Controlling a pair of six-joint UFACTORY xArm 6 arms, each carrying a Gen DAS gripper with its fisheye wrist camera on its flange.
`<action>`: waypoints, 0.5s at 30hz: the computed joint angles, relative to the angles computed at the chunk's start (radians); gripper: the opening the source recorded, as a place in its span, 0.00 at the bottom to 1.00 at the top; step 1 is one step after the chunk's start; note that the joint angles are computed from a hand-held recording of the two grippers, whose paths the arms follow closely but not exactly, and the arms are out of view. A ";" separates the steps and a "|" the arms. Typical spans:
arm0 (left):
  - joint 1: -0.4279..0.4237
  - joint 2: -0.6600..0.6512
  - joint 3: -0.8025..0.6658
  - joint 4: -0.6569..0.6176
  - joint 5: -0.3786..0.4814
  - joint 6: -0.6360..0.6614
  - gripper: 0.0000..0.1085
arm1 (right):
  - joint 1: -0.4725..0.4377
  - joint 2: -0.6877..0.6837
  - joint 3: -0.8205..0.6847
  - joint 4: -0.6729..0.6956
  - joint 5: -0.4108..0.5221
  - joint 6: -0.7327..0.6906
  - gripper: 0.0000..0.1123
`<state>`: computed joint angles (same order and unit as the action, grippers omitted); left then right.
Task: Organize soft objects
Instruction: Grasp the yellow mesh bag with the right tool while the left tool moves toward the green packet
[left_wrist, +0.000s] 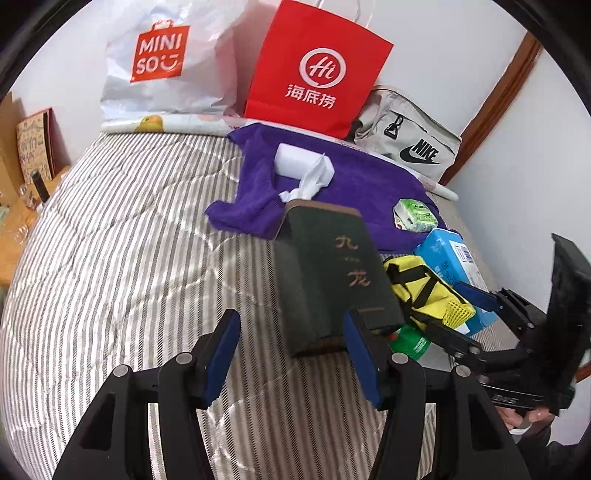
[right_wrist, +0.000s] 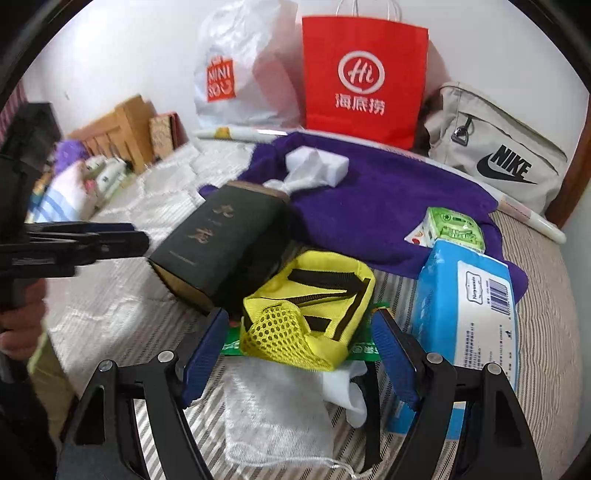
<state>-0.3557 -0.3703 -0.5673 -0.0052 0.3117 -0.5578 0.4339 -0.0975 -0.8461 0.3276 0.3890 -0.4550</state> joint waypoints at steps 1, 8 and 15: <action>0.001 -0.003 0.008 -0.018 -0.006 0.015 0.51 | 0.001 0.008 -0.001 -0.047 -0.005 0.041 0.70; 0.007 -0.021 0.048 -0.114 -0.025 0.112 0.51 | 0.007 0.012 0.025 -0.075 -0.055 0.094 0.63; 0.002 -0.045 0.081 -0.160 -0.028 0.151 0.51 | 0.009 -0.073 0.082 0.077 -0.083 -0.002 0.58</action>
